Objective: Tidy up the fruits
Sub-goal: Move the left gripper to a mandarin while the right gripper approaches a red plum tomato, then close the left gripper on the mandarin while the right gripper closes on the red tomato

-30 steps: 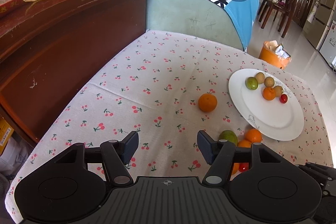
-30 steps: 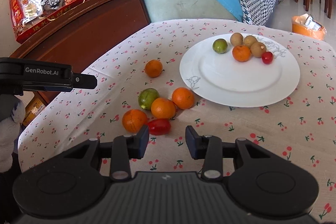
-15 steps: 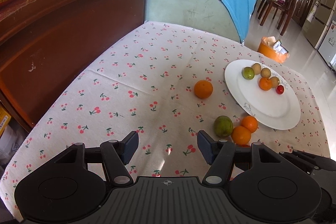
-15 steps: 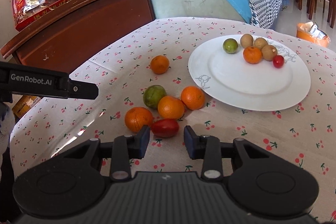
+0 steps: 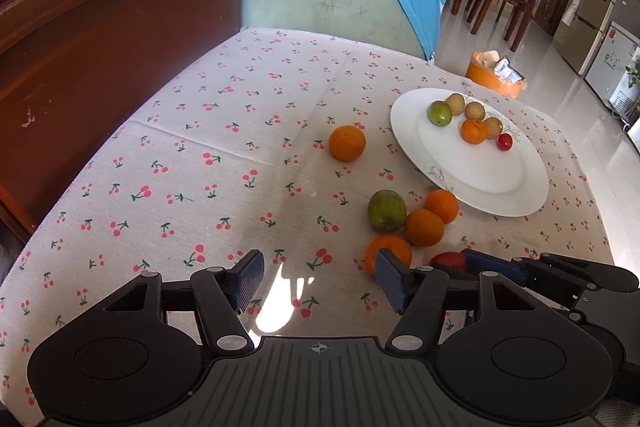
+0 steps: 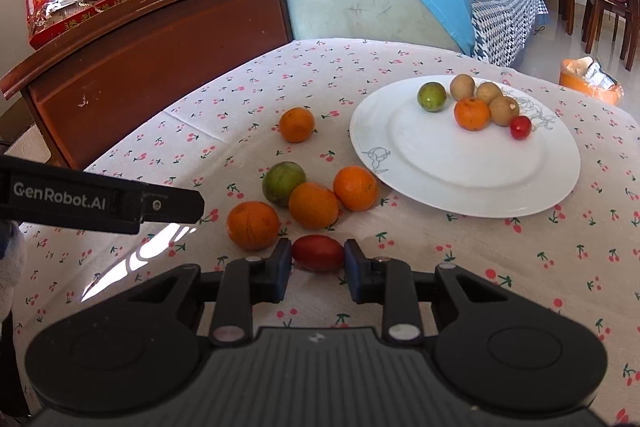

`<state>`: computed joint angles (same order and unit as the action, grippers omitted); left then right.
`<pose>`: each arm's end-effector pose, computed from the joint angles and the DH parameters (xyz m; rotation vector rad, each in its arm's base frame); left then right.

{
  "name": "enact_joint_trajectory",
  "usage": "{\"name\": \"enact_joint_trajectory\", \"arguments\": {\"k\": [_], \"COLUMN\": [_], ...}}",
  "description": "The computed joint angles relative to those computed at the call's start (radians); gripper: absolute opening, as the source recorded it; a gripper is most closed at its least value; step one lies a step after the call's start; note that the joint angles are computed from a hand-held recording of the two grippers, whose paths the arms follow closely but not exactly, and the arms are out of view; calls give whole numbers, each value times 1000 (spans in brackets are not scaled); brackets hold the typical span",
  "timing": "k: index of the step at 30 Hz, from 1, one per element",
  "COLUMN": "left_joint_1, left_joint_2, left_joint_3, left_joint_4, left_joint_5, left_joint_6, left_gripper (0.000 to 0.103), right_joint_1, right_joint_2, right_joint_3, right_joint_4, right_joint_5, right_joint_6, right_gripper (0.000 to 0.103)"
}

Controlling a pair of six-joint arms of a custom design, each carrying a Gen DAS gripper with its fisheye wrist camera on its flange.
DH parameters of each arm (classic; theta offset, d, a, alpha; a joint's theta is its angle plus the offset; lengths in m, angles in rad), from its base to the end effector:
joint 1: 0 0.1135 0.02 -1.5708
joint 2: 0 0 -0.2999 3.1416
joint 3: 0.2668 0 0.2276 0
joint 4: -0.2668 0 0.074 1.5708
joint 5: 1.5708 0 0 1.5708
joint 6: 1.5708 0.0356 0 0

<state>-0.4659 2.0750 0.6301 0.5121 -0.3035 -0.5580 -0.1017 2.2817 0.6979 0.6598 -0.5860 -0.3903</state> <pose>0.2874 -0.1326 0.0791 -0.2356 2.4342 -0.0696 0.3356 -0.0145 0.0377 -0.5702 2.2798 0.4933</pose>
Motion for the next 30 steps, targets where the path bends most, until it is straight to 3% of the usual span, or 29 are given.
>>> {"name": "enact_joint_trajectory", "arguments": {"k": [18,21,25,30], "left_joint_1": [-62,-65,-78,-103], "left_joint_2": [132,150,167,181], "left_joint_3": [93,113,129,145], "left_joint_4": [55,45,50,42], "left_joint_5": [2,-2,-16,-55], "left_joint_6": [27,27,46,70], "left_gripper": [55,48,46,34], "right_joint_1": [-92,-99,-102,-101], "right_joint_2": [-1,1,-1,-5], "right_joint_3": [33,41,43,39], "right_joint_4": [-51,-63,-71,-73], "right_joint_5": [4,-7,-8,1], "right_joint_6": [8,25,32,27], "right_gripper": [28,29,29,29]}}
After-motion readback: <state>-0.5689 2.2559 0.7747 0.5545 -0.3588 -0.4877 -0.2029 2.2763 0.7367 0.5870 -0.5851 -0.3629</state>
